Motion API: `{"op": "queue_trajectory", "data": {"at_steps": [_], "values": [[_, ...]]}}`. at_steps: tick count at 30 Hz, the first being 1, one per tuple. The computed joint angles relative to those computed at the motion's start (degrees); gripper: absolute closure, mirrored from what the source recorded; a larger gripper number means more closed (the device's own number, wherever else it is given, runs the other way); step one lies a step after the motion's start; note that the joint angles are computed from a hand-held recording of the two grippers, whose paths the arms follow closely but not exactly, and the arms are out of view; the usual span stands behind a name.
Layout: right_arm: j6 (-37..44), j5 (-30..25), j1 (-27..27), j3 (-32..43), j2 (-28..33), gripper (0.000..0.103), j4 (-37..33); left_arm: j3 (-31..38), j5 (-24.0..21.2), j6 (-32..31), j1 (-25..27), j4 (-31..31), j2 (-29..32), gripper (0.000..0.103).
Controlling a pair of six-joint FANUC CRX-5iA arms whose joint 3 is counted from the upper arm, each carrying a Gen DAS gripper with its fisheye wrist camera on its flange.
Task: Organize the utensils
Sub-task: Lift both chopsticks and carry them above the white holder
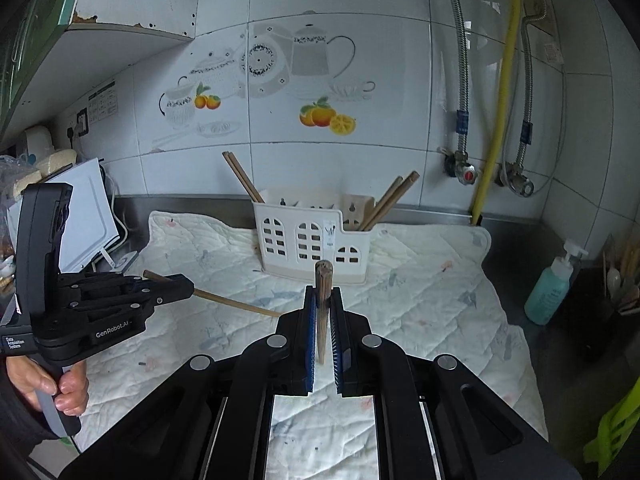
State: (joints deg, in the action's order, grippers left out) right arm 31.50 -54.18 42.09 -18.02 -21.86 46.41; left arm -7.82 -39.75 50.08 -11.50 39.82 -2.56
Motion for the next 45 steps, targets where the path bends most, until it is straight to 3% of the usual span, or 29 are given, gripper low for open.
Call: {"op": "queue_trajectory", "data": {"at_steps": [5, 11, 20, 30, 35, 39, 41, 45], "values": [[6.21, 1.62, -3.71, 6.17, 3.74, 0.096, -2.39, 6.92, -0.41, 2.64, -0.06, -3.34, 3.36, 0.098], [6.68, 6.21, -7.88, 10.26, 6.80, 0.096, -2.46, 12.19, 0.28, 1.96, 0.15, -0.64, 6.01, 0.098], [3.22, 13.54, -13.36, 13.75, 12.23, 0.096, 2.93, 17.00, 7.40, -2.52, -0.82, 6.46, 7.80, 0.098], [0.85, 17.92, -18.05, 17.63, 17.93, 0.096, 6.00, 19.83, 17.03, -8.29, -2.51, 16.66, 11.56, 0.098], [-0.13, 19.67, -19.36, 18.48, 19.93, 0.096, 7.89, 18.35, 23.26, -17.80, -4.85, 26.97, 13.05, 0.098], [0.22, 20.77, -20.10, 19.23, 21.50, 0.096, 7.87, 18.07, 26.96, -21.89, -6.34, 31.08, 14.49, 0.098], [0.05, 21.37, -20.48, 19.25, 22.10, 0.096, 8.09, 17.91, 28.14, -24.56, -7.01, 33.94, 15.26, 0.098], [1.08, 22.22, -20.93, 19.59, 23.16, 0.096, 7.30, 18.68, 28.82, -23.84, -6.99, 33.78, 16.88, 0.098]]}}
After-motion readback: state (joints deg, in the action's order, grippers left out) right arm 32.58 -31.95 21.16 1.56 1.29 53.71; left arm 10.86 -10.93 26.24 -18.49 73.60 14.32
